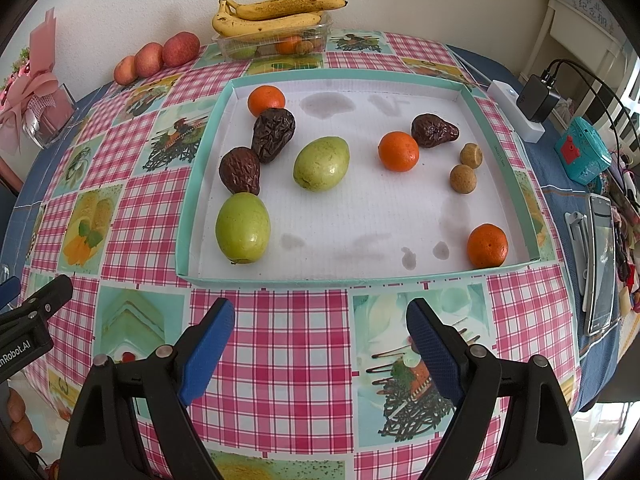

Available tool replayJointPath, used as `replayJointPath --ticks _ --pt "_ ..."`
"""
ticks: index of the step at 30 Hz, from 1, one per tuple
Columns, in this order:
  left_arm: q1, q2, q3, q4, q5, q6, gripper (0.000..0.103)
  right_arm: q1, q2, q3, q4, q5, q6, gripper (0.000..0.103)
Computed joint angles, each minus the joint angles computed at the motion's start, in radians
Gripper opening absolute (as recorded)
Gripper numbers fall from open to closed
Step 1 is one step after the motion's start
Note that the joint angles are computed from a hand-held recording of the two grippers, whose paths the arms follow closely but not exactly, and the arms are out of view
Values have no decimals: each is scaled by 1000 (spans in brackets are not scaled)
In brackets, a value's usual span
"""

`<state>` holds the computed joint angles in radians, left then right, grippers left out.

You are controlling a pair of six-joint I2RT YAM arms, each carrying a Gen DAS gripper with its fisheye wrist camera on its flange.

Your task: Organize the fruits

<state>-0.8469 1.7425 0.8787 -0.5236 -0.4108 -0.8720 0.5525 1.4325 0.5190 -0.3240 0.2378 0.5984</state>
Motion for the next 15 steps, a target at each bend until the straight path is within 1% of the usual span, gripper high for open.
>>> replayJointPath --ticks 15 --pt "9 0 -1 -1 9 4 103 8 6 5 -8 4 9 88"
